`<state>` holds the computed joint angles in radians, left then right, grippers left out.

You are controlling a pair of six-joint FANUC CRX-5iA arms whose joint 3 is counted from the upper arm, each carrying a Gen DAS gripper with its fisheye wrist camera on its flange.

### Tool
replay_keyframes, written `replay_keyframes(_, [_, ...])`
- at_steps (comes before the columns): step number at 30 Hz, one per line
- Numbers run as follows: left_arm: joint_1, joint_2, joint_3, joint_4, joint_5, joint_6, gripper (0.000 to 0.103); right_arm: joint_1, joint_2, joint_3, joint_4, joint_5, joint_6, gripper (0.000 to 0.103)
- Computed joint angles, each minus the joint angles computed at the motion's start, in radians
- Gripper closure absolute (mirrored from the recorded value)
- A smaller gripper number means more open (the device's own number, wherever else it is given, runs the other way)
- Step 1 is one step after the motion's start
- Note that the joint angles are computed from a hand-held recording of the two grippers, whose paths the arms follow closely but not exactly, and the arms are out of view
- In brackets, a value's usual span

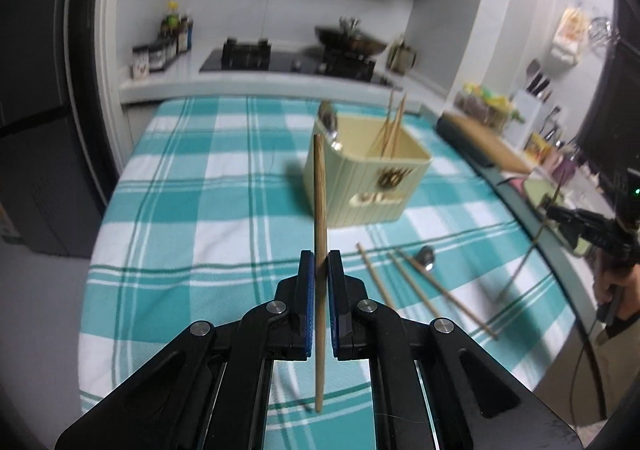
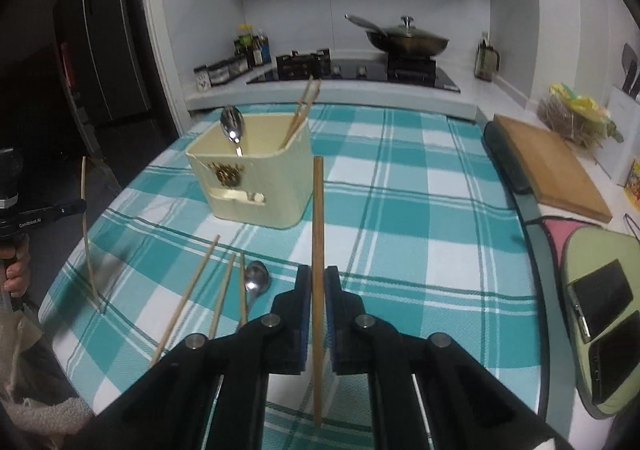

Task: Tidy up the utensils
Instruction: 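Carry both chopsticks into the cream caddy and open both tools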

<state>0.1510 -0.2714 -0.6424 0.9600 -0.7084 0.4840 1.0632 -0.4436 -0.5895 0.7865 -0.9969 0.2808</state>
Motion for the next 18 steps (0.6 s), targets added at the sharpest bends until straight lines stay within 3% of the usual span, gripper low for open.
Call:
replay_keyframes(5, [-0.003,-0.039,-0.016,0.109,-0.02,-0.028,0.098,0.037,-0.006,-0.014,0.132,-0.019,-0.098,0.096])
replay_keyframes(11, [-0.035,-0.047,0.032,0.24,0.016,-0.053,0.099,-0.03,0.053,0.059,0.188,0.043,-0.071,0.096])
replay_keyframes(15, [-0.113,0.019,0.128,0.325,0.108,-0.025,0.098,-0.096,0.129,0.161,0.199,0.089,0.018,0.096])
replay_keyframes(18, [-0.222,0.076,0.188,0.467,0.247,-0.094,0.099,-0.139,0.19,0.231,0.236,0.133,0.051,0.096])
